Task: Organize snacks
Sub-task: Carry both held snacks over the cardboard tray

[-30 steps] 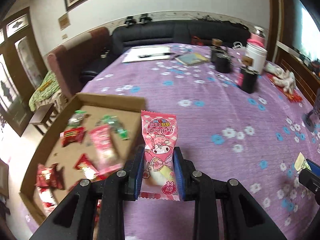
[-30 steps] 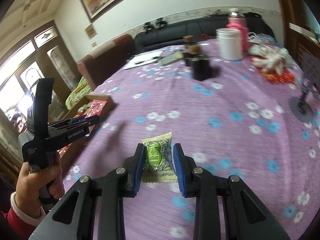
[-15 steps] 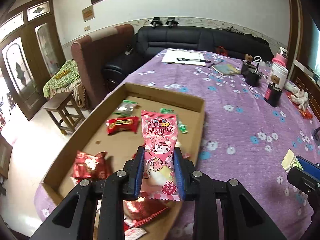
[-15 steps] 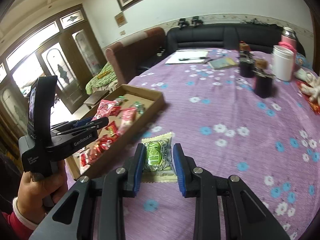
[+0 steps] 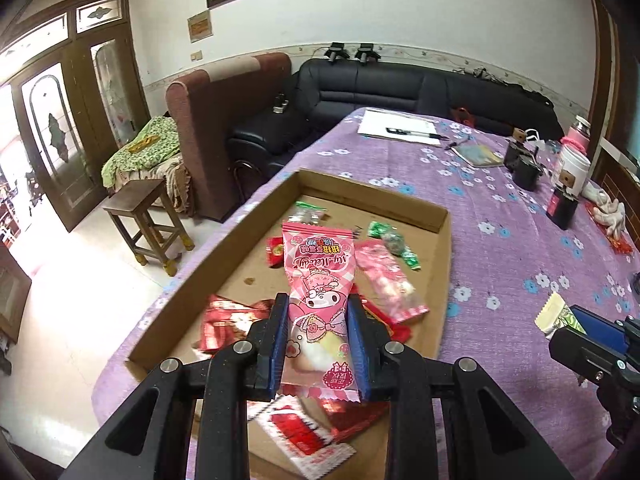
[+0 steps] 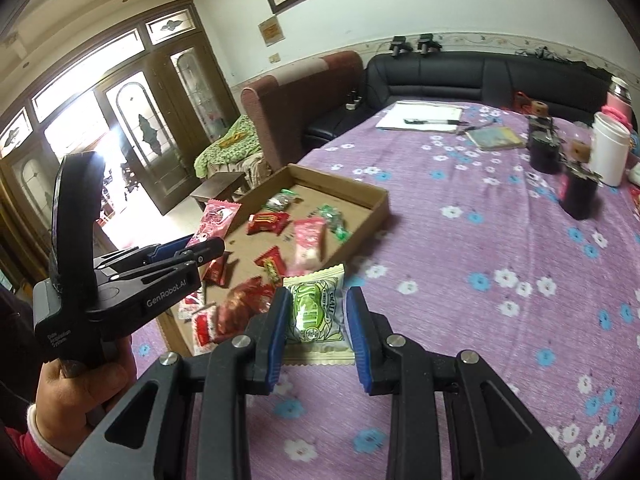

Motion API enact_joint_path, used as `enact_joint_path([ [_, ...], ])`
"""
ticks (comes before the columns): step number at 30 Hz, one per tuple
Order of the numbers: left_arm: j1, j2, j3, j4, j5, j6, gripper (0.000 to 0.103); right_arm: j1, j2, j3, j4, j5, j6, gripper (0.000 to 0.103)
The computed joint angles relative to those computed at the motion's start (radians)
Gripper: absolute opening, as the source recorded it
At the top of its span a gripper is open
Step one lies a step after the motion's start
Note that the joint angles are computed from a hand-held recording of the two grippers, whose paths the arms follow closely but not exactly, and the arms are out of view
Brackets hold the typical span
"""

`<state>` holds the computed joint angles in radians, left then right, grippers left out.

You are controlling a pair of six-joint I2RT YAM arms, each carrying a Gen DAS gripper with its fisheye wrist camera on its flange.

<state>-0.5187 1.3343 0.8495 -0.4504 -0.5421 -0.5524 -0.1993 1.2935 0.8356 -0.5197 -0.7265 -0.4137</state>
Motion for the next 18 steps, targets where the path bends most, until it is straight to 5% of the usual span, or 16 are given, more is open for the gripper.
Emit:
enact_joint_path([
  [18,0.177,-0.090,-0.087,0.033,0.052,0.089,0.029,0.318,0.117,0.062,0.221,0.132,0.240,0.029],
])
